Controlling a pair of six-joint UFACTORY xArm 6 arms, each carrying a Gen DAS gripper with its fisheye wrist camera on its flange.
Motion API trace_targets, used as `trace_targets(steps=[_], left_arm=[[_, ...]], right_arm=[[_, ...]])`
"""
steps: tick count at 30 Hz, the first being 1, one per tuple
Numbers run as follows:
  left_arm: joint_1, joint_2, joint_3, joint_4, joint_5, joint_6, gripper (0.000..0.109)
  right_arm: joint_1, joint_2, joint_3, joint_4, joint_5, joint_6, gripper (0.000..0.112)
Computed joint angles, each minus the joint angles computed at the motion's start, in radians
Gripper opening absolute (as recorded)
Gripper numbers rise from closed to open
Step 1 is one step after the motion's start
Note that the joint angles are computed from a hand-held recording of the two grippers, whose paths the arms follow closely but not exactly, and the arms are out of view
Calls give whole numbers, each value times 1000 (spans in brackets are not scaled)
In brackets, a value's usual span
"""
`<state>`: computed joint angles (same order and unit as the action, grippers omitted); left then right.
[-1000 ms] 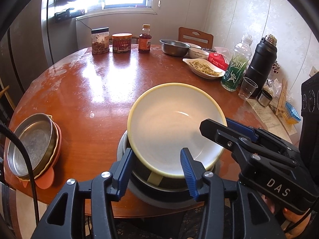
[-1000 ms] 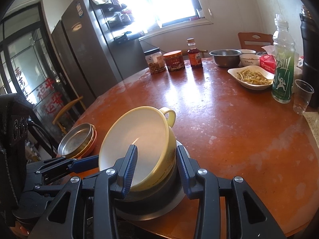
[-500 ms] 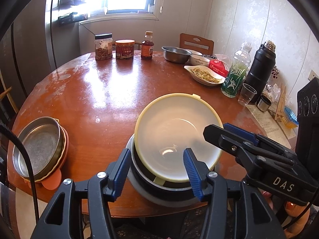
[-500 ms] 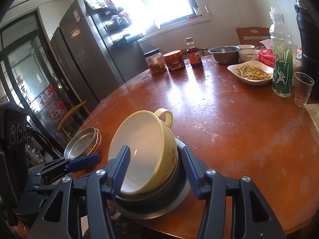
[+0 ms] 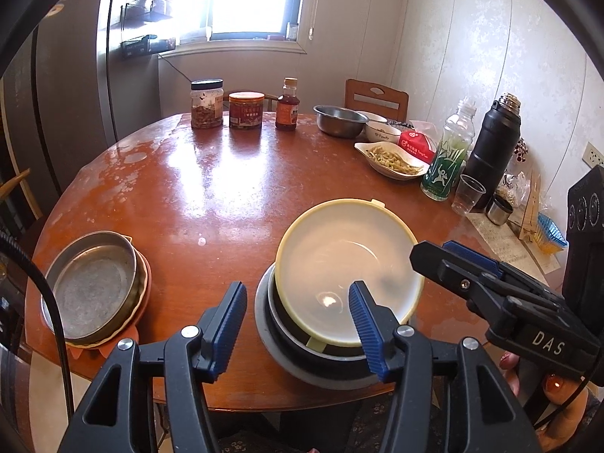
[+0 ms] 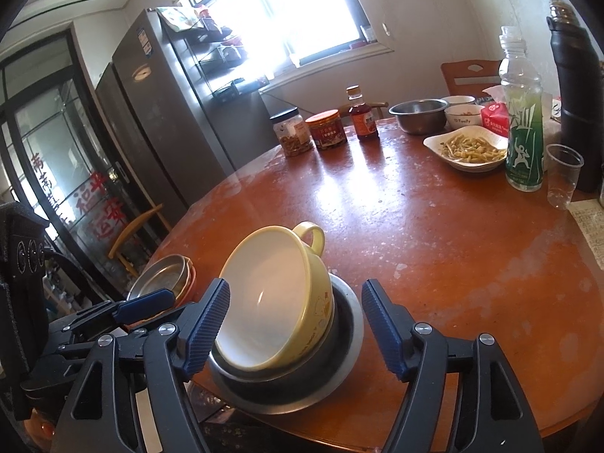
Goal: Organize plates and bowls
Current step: 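Lower the yellow bowl into the smaller steel bowl and open the left gripper, then grasp the edges of the whole dish stack with both grippers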
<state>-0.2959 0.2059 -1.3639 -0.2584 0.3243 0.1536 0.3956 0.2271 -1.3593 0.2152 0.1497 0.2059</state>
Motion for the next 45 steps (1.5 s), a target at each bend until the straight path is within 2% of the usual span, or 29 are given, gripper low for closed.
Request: trace_targets(steps=[12,17,23,28,31,35,38,41,45], left_arm=[[33,-16,14,-28,0,-1,57],[47,-14,13,-54,9,12,58],[55,-14,16,-84,16,34,58],[54,-4,6,-125,31,70,58],[53,-2,8,-169,23,103,59],[54,14,-14,-269,58,190,62],[55,31,-25,-257,69,179,62],[56,49,-42,-283,81,196,62],[58,68,-70,-390,115,285,63]], right_arm=[[-25,-36,37,-282,-11,251,77],[-33,-56,61,-325,-9,303,78],[-48,-88,96,-437,-8,426,78],[-54,-109,131,-462,-4,465,78],[-51,-116,149,-434,2,455,78],[-36,-107,145,-367,16,402,78],[-19,-92,138,-307,18,358,78],[0,-70,123,-187,32,267,79],[1,-49,108,-204,41,313,79]])
